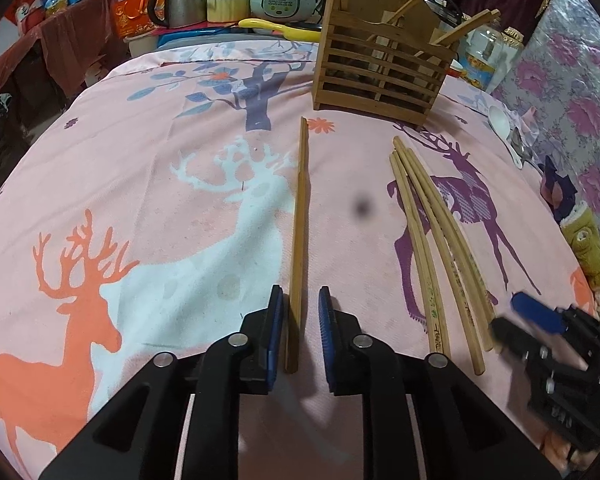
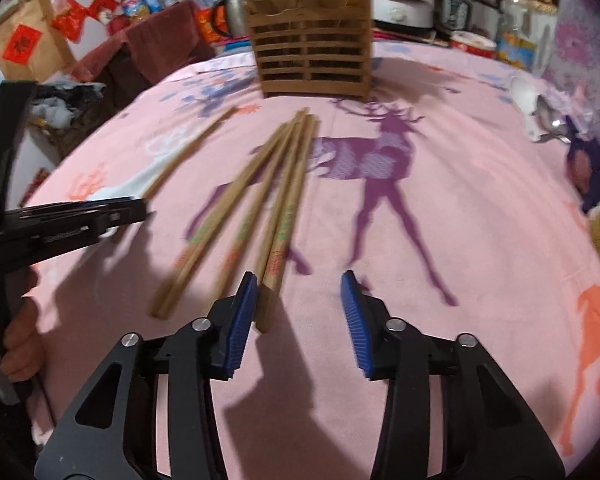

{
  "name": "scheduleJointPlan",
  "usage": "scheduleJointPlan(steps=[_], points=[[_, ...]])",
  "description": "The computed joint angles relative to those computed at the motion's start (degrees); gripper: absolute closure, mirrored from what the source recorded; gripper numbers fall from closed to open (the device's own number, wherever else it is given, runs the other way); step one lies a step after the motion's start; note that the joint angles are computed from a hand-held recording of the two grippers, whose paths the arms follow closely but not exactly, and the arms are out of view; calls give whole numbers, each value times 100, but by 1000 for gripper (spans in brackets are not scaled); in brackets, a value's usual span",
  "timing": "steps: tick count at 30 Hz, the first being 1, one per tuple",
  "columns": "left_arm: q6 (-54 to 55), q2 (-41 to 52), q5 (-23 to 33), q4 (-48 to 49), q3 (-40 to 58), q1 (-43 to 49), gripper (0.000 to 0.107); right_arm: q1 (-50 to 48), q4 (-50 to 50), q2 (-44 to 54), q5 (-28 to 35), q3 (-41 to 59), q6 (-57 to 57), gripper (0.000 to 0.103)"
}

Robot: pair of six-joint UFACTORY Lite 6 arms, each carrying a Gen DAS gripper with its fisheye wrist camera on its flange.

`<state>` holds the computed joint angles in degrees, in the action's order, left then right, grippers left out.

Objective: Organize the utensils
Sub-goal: 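Close the right tool on one chopstick while the left tool grasps another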

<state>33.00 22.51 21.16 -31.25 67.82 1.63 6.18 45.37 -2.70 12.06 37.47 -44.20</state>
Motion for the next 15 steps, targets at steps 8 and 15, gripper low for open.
scheduleJointPlan(steps=[8, 15], points=[[-317, -59, -156, 394, -78, -142, 81, -240, 209, 27, 140, 24, -348, 68], [-117, -218, -207, 292, -287, -126, 83, -478, 653, 140, 224, 74, -628, 91]])
